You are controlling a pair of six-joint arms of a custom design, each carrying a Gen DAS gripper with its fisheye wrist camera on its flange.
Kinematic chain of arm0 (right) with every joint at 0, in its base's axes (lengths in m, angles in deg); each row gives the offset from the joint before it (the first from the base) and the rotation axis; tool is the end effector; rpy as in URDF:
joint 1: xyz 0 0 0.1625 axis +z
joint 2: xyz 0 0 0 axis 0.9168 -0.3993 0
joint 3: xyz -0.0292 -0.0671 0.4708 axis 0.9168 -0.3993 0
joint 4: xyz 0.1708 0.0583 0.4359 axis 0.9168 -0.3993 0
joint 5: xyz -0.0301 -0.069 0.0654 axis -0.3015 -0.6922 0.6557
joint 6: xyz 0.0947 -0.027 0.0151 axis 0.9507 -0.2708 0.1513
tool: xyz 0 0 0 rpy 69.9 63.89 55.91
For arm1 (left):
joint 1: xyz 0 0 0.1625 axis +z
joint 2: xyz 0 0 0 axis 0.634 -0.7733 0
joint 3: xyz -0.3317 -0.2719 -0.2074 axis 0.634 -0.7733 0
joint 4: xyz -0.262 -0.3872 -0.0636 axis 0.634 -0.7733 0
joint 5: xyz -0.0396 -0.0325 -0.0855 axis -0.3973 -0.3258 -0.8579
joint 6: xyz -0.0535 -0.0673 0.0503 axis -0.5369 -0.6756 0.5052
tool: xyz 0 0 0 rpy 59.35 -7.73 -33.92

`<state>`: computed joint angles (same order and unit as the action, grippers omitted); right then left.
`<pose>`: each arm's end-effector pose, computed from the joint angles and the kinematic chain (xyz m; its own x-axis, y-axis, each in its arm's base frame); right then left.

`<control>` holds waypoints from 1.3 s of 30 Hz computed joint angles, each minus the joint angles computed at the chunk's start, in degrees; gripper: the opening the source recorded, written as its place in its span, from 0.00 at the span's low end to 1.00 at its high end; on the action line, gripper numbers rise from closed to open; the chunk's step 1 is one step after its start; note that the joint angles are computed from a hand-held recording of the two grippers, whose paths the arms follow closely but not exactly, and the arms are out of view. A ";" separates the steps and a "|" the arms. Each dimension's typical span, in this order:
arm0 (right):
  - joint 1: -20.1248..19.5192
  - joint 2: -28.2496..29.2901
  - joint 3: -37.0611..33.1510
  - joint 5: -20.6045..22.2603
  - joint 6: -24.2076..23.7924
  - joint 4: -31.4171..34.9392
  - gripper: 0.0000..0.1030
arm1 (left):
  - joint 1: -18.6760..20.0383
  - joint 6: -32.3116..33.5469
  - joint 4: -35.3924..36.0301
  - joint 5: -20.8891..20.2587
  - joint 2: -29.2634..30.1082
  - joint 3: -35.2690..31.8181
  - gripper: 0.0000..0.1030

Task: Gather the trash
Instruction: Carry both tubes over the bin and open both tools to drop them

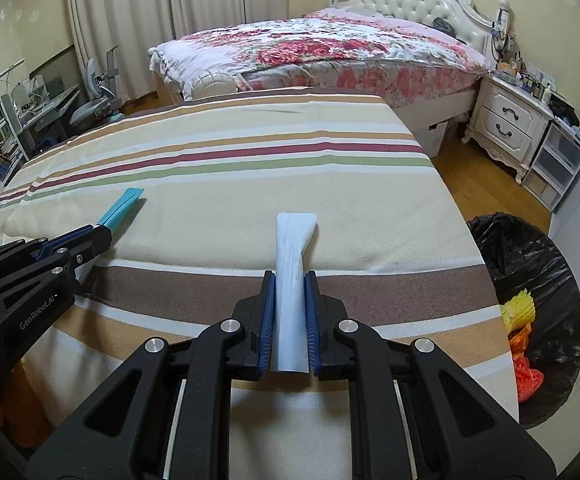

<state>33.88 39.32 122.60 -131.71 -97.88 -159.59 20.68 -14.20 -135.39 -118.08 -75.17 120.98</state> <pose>0.2143 -0.7106 0.0988 -0.6989 -0.2721 0.6615 -0.5948 0.7347 -0.3262 -0.1640 -0.7071 0.1555 -0.7308 -0.0195 -0.6823 0.4431 0.7468 -0.4959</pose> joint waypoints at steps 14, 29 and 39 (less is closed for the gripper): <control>0.14 -2.34 3.70 1.37 -0.64 -4.21 0.14 | -3.13 3.49 -9.35 2.01 -0.34 3.20 0.14; -1.97 -9.82 10.18 1.47 -2.61 -14.74 0.14 | -6.74 6.82 -12.72 -2.25 3.12 1.83 0.14; -5.62 -12.92 9.87 -0.23 -2.16 -18.32 0.14 | -8.28 10.04 -10.38 -7.19 8.62 -3.72 0.14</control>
